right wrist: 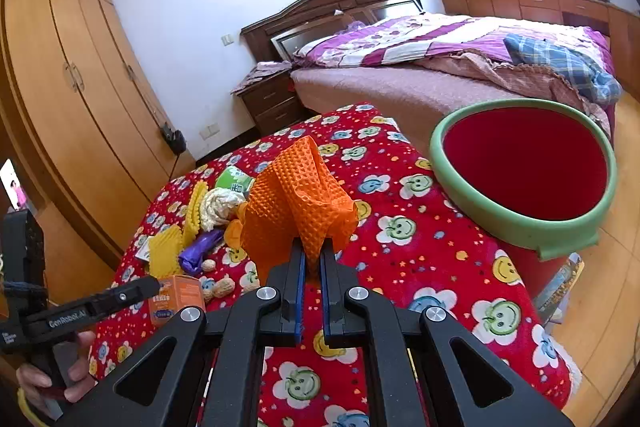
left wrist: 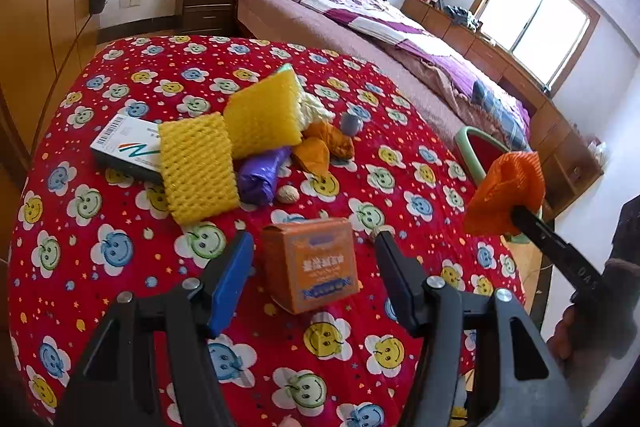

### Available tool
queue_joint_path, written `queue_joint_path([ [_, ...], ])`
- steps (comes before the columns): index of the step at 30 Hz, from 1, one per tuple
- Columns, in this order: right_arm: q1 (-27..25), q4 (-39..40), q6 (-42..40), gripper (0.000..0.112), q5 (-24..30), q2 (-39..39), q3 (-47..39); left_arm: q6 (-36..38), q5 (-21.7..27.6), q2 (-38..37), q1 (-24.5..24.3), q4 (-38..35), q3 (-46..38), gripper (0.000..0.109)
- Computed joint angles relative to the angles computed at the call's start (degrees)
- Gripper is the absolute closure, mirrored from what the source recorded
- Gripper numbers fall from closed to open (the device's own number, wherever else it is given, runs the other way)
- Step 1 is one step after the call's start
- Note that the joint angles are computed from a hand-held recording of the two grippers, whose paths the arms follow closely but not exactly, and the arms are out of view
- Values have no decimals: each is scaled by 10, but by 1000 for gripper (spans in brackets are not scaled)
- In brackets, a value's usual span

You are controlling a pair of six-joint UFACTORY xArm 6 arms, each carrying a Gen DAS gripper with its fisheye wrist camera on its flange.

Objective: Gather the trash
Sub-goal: 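Carry the orange box and orange mesh bag over the green-rimmed red bucket with both tools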

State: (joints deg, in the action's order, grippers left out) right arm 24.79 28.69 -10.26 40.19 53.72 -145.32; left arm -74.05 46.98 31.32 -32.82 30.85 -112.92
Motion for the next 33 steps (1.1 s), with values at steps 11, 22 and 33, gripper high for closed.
queue_joint_path([
  [11, -8, 33, -21, 106, -32, -42, 72, 27, 103, 68, -10, -2, -97, 40],
  [22, -14, 46, -25, 106, -40, -46, 83, 45, 57, 62, -9, -25, -71, 53],
  [33, -35, 42, 2, 106, -64, -45, 92, 153, 49, 147, -17, -47, -229, 59],
])
